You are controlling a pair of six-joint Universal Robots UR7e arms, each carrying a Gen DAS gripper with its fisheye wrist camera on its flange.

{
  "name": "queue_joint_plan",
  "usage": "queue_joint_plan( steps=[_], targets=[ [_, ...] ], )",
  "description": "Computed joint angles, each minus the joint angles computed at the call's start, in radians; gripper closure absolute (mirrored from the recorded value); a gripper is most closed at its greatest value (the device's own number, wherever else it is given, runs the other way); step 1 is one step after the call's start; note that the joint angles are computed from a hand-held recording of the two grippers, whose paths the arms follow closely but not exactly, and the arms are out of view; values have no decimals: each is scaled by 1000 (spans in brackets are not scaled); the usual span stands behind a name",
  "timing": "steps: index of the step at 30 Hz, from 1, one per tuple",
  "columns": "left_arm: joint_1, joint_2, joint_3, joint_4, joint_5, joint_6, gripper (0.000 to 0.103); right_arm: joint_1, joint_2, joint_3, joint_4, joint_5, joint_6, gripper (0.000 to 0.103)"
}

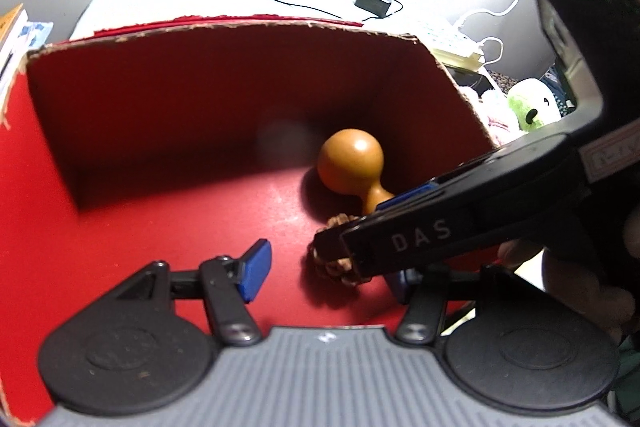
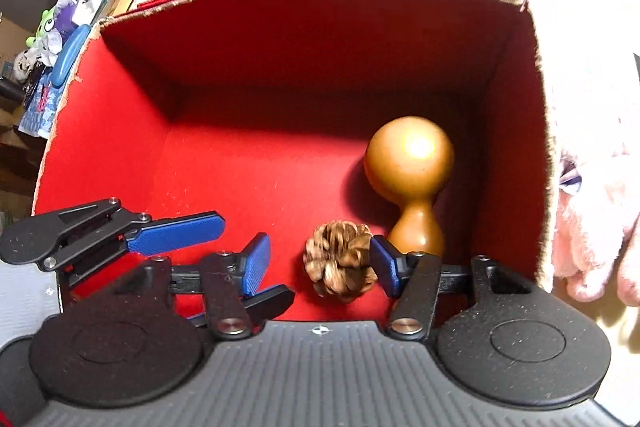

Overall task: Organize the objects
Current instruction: 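Carry the pine cone into the red box and release it beside the gourd, then reach the left gripper to the tape roll and grasp its rim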

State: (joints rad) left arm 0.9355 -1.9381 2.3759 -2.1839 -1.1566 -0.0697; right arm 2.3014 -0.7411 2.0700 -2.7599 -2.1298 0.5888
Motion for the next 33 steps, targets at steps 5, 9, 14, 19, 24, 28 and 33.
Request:
queue_joint_plan(
  steps=[5,9,14,19,24,28,33],
  targets=[
    [-45,-43,17,13,47,-19,43,19,-29,51,-101,-9,12,46],
    [-99,-86,32,42,103,-61,43,47,-54,102,-193,-25,42,46],
    [-176,-145,42,124,173,-143,43,79,-75,144,-299,-46,47,46],
    [-274,-213,53,222,256,-242,43,118,-68,133,-357,-86,31,47],
    [-366,-278,46,389,340,-373,43,151,-49,128,-401,-90,44,51],
    [-406,-316,33,512,362,-474,43,171,-59,147,-422,-88,55,53],
    [-451,-370,14,651,378,-602,44,198,-57,163,-447,-87,62,54]
  ],
)
